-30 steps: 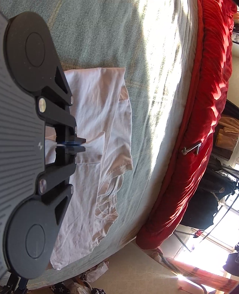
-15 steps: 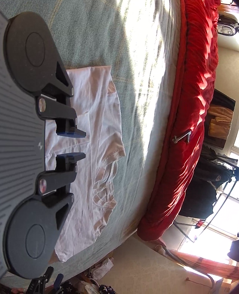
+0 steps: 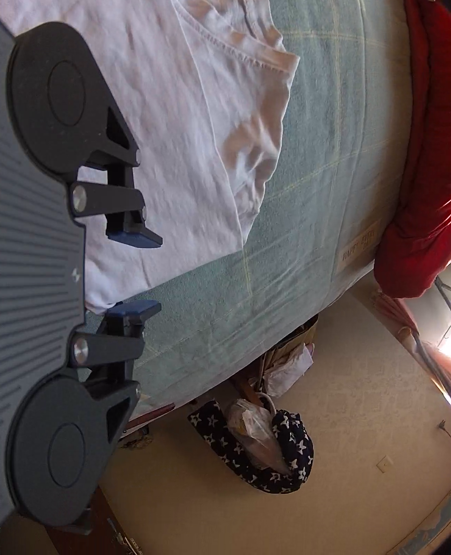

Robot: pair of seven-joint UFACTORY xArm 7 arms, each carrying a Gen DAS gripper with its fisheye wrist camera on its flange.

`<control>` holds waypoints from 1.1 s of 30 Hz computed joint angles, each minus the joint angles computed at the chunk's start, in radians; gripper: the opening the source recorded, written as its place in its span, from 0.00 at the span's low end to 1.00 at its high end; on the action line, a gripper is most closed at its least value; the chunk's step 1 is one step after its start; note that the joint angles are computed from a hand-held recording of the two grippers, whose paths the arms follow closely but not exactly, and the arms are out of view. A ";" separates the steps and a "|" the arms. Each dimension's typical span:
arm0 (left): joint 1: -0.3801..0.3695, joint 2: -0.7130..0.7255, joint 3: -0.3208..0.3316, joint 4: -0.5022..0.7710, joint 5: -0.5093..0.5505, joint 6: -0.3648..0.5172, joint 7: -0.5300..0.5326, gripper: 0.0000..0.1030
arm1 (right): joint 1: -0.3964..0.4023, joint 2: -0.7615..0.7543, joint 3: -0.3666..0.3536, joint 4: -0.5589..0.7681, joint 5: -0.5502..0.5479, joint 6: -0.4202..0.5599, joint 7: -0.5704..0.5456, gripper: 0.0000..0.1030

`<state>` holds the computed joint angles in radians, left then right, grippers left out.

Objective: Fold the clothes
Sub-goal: 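Open the left tool and lift it away from the shirt edge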

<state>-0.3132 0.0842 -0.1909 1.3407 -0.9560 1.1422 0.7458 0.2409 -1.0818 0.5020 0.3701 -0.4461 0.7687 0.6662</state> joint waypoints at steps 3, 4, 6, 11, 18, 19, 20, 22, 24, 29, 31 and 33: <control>-0.041 0.041 -0.031 0.001 0.012 -0.087 -0.033 0.31 | 0.012 -0.004 0.016 0.002 0.009 0.027 0.013 0.05; -0.047 0.049 -0.036 -0.004 0.005 -0.111 -0.030 0.31 | 0.026 -0.014 0.010 0.000 0.032 0.040 0.029 0.05; -0.055 0.066 -0.047 -0.010 -0.017 -0.158 -0.029 0.31 | 0.054 -0.033 -0.001 -0.003 0.076 0.067 0.063 0.05; -0.077 0.088 -0.069 -0.004 -0.029 -0.262 -0.040 0.31 | 0.109 -0.093 -0.012 -0.006 0.168 0.133 0.150 0.02; -0.046 -0.005 -0.041 -0.040 -0.067 -0.214 0.027 0.40 | 0.081 -0.138 -0.030 0.037 0.178 0.128 0.193 0.05; -0.041 -0.014 -0.033 -0.043 -0.074 -0.205 0.031 0.42 | 0.056 -0.120 -0.039 0.044 0.166 0.101 0.187 0.06; -0.037 -0.017 -0.025 -0.041 -0.072 -0.195 0.027 0.42 | 0.031 -0.094 -0.045 0.051 0.157 0.069 0.183 0.07; -0.034 -0.013 -0.015 -0.035 -0.045 -0.180 0.009 0.42 | -0.019 -0.042 -0.076 0.047 0.139 -0.018 0.174 0.07; -0.033 -0.012 -0.011 -0.043 -0.012 -0.189 -0.002 0.42 | -0.041 0.004 -0.088 0.038 0.154 -0.059 0.186 0.08; -0.021 0.024 -0.012 -0.063 -0.041 -0.232 0.018 0.44 | 0.009 -0.026 -0.105 -0.017 0.228 -0.024 0.235 0.10; -0.017 0.025 -0.016 -0.062 -0.056 -0.237 0.014 0.43 | 0.032 -0.040 -0.118 0.005 0.250 0.031 0.228 0.11; -0.014 0.003 -0.016 -0.068 -0.042 -0.228 0.019 0.43 | 0.035 -0.058 -0.122 0.027 0.254 0.063 0.222 0.11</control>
<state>-0.3269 0.0876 -0.2068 1.2732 -0.9981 0.9146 0.7650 0.2756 -1.1398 0.3796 0.3969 -0.1920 0.8314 0.8878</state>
